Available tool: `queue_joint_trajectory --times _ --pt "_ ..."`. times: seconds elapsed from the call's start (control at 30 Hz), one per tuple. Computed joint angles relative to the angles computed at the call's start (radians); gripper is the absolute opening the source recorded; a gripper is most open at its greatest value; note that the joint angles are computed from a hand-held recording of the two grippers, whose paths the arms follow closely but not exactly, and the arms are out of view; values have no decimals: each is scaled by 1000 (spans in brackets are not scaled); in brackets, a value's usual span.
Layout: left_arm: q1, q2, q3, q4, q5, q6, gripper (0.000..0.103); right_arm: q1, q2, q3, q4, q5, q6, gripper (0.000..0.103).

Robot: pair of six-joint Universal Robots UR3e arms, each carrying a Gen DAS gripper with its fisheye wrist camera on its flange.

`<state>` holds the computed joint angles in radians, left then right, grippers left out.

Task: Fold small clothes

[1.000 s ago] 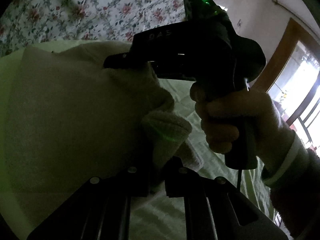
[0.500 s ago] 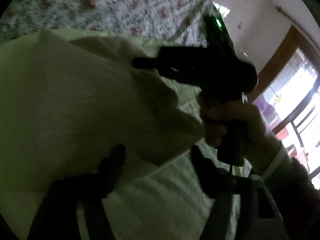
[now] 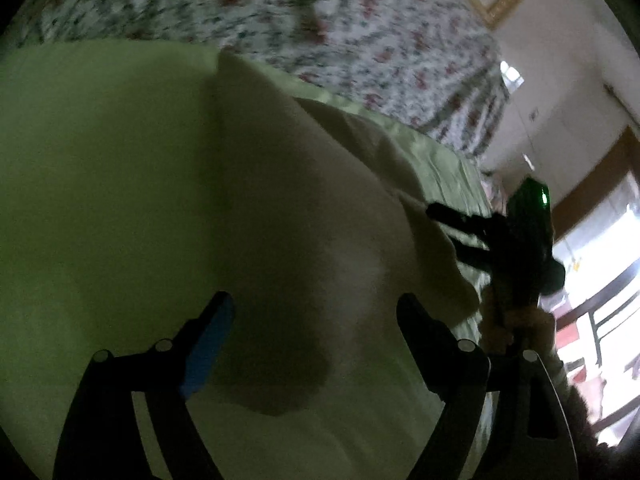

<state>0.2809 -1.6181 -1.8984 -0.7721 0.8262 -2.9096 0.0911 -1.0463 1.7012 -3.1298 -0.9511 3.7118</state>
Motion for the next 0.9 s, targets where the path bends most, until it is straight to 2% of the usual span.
queue_joint_trajectory --times 0.27,0.33,0.47,0.5,0.53,0.57,0.6,0.67,0.73,0.9 --pt "0 -174 148 -40 -9 -39 85 11 57 -78 41 21 -29 75" --pt "-7 -227 190 -47 -21 -46 91 19 89 -120 68 22 -37 75" --pt "-44 -363 311 -63 -42 -63 92 23 158 -205 126 65 -61 72" --pt "-47 -387 330 -73 -50 -63 91 23 171 -215 121 74 -59 63" --pt "-49 -410 346 -74 -60 -63 89 19 188 -229 116 103 -54 48" --pt "-53 -421 348 -45 -65 -64 84 15 210 -246 113 145 -37 46" --pt "-57 -427 358 -49 -76 -44 69 21 211 -247 107 138 -26 43" --pt "-68 -418 356 -29 -56 -44 64 38 191 -242 116 105 -43 38" --pt "-57 -377 311 -8 -65 -27 55 52 163 -219 91 90 -21 35" --pt "71 -143 133 -99 -127 98 50 122 117 -208 19 74 52 34"
